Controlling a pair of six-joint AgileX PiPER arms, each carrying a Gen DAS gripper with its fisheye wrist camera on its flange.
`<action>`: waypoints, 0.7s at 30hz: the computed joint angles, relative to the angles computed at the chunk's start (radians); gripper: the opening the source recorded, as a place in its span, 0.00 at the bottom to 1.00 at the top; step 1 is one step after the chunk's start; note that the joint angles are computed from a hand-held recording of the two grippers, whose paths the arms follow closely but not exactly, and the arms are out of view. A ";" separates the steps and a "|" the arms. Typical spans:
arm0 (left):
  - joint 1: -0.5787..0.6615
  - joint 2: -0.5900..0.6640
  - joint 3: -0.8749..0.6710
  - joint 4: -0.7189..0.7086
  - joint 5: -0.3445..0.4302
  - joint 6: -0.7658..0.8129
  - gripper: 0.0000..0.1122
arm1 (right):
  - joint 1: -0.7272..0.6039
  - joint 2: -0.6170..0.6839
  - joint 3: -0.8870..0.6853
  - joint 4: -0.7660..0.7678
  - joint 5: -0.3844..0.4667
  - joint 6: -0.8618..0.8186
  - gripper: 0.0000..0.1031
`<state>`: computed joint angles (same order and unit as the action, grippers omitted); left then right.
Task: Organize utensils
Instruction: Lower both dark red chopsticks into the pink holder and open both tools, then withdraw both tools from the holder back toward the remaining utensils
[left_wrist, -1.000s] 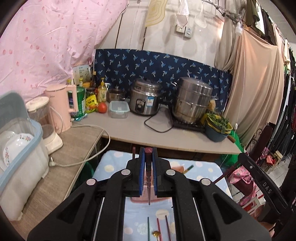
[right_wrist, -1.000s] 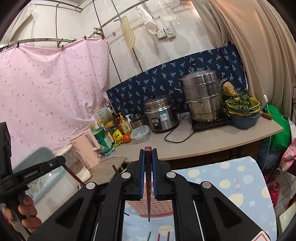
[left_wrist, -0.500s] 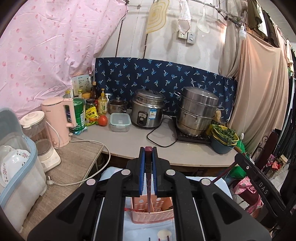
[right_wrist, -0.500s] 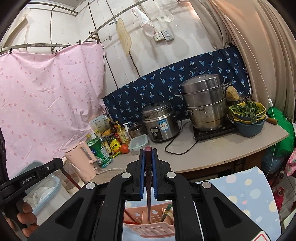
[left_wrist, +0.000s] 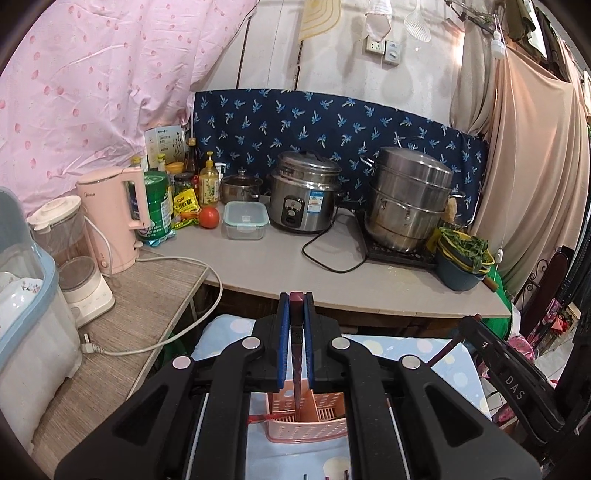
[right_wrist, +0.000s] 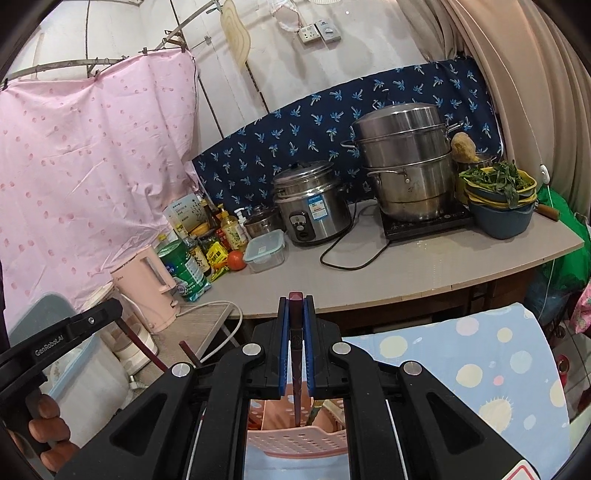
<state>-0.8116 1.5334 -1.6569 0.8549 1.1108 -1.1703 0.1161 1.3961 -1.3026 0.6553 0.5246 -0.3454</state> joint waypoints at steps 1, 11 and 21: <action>0.003 0.003 0.008 -0.004 -0.003 -0.003 0.06 | 0.004 0.003 0.005 -0.004 -0.003 0.000 0.07; 0.018 0.022 0.050 -0.031 -0.017 -0.016 0.06 | 0.036 0.007 0.032 -0.062 -0.029 0.034 0.07; -0.017 0.017 0.056 -0.025 0.025 -0.032 0.10 | 0.039 -0.045 0.081 -0.089 -0.042 0.040 0.16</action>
<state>-0.8288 1.5509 -1.6005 0.8295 1.1354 -1.2020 0.1549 1.3511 -1.2219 0.5666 0.4826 -0.3051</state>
